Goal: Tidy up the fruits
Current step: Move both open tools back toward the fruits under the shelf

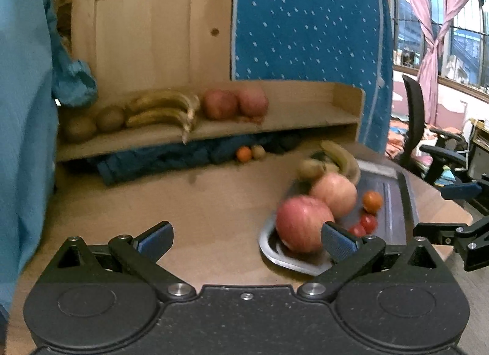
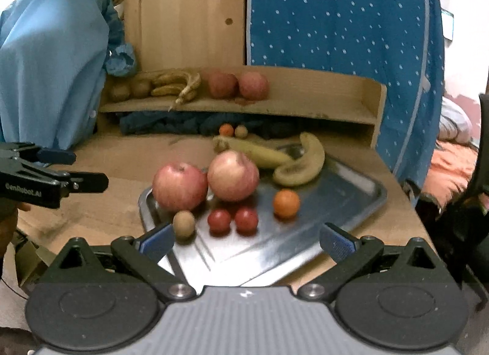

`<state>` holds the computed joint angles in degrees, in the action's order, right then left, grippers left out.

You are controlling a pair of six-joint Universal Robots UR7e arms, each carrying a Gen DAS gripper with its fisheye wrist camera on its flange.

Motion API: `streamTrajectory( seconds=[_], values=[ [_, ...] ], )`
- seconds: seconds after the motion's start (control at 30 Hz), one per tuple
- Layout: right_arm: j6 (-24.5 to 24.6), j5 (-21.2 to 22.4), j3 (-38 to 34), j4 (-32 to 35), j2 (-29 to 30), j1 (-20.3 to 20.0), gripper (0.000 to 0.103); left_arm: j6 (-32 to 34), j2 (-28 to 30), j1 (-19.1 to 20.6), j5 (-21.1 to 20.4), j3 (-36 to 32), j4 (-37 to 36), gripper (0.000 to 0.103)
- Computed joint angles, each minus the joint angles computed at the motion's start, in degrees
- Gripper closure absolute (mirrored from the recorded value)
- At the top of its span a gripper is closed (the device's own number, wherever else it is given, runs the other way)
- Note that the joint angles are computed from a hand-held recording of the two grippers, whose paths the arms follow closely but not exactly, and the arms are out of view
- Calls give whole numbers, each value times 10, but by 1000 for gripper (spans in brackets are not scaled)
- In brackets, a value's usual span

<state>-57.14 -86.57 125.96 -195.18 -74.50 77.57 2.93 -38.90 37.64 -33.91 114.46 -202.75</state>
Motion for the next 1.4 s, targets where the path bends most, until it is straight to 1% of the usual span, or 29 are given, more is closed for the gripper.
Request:
streamTrajectory(
  seconds=[0.1, 0.2, 0.33, 0.4, 0.47, 0.57, 0.63, 0.67, 0.73, 0.8, 0.87, 1.03, 1.07, 1.2, 1.33, 1.4],
  values=[
    [-4, 6, -20, 9, 10, 7, 0, 26, 5, 4, 10, -22, -9, 1],
    [-8, 4, -43, 15, 25, 17, 0, 46, 9, 11, 21, -47, 2, 1],
    [-21, 4, -69, 28, 39, 27, 0, 69, 17, 23, 24, -79, 17, 1],
    [-28, 1, -81, 31, 48, 32, 0, 78, 22, 33, 16, -95, 22, 1],
    [-30, 10, -91, 20, 60, 32, 0, 84, 30, 44, 9, -115, 32, 1],
    [-19, 45, -104, -4, 76, 27, 0, 90, 44, 59, -1, -148, 49, 1],
    [-22, 65, -120, -6, 87, 27, 0, 100, 52, 68, -10, -171, 69, 1],
    [-29, 65, -132, -1, 93, 29, 0, 112, 58, 72, -15, -183, 72, 1],
    [-46, 46, -163, 8, 113, 39, 0, 137, 70, 80, -26, -207, 76, 1],
    [-66, 30, -199, 38, 130, 49, 0, 154, 82, 90, -42, -235, 91, 1],
    [-83, 16, -246, 102, 145, 58, 0, 177, 93, 100, -59, -263, 103, 1],
    [-75, -3, -371, 250, 196, 72, 2, 214, 120, 122, -75, -327, 143, 1],
    [-75, -6, -389, 264, 207, 73, 3, 213, 124, 126, -77, -337, 151, 2],
    [-72, -16, -468, 338, 253, 78, 14, 190, 138, 141, -88, -371, 184, 10],
    [-60, -26, -533, 402, 291, 80, 28, 175, 150, 151, -99, -395, 217, 16],
    [-56, -31, -558, 430, 305, 81, 31, 177, 154, 155, -106, -405, 233, 20]
  ],
)
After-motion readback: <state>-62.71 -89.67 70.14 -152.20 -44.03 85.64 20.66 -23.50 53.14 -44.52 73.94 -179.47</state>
